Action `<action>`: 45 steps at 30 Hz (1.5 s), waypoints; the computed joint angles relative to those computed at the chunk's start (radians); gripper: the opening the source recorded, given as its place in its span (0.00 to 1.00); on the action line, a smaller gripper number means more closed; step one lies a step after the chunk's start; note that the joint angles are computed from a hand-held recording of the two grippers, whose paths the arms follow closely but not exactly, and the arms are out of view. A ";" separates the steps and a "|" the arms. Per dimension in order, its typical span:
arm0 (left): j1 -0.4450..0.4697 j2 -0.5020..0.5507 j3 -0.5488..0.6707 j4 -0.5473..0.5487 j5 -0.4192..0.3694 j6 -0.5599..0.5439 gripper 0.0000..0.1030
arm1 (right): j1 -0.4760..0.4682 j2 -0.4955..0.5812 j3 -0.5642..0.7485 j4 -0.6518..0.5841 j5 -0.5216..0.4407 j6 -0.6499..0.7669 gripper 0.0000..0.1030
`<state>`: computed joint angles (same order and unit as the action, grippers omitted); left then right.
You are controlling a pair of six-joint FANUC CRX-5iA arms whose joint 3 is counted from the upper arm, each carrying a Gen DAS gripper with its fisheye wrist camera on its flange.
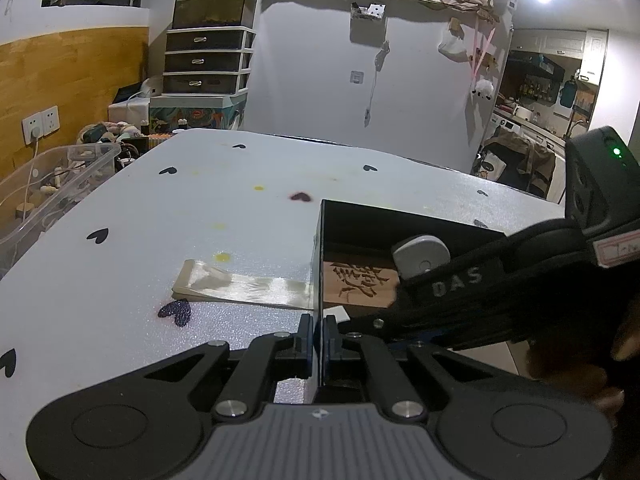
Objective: Organize rigid objects
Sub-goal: 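Lower the white cylinder into the black box and release it, then grasp the pink scissors with the right gripper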
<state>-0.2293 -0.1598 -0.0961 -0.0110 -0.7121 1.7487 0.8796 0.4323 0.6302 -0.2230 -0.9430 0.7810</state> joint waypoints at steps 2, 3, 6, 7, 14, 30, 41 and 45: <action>0.000 0.001 0.001 -0.001 -0.001 0.001 0.04 | -0.011 0.000 0.006 -0.042 -0.009 -0.012 0.20; 0.000 0.001 0.001 -0.001 -0.001 -0.001 0.04 | -0.016 0.002 0.012 -0.060 -0.020 -0.009 0.20; 0.001 0.001 0.000 0.001 0.001 -0.002 0.04 | -0.014 -0.013 -0.006 -0.057 -0.016 -0.028 0.21; -0.001 0.001 0.001 -0.002 -0.001 0.000 0.04 | -0.011 -0.023 -0.021 -0.044 -0.003 -0.031 0.21; -0.005 0.005 0.005 -0.011 -0.003 0.012 0.04 | 0.022 -0.084 -0.100 0.090 0.055 -0.049 0.30; -0.019 0.012 0.027 -0.046 -0.028 0.048 0.03 | 0.081 -0.208 -0.285 0.366 0.113 -0.107 0.72; -0.038 0.020 0.053 -0.088 -0.056 0.089 0.03 | 0.126 -0.322 -0.470 0.635 0.168 -0.234 0.99; -0.042 0.020 0.057 -0.096 -0.062 0.097 0.03 | 0.127 -0.356 -0.524 0.718 0.153 -0.281 1.00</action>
<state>-0.2709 -0.1400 -0.0391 -0.1070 -0.7741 1.8453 1.0066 0.0763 0.1062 0.4953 -0.7898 0.4999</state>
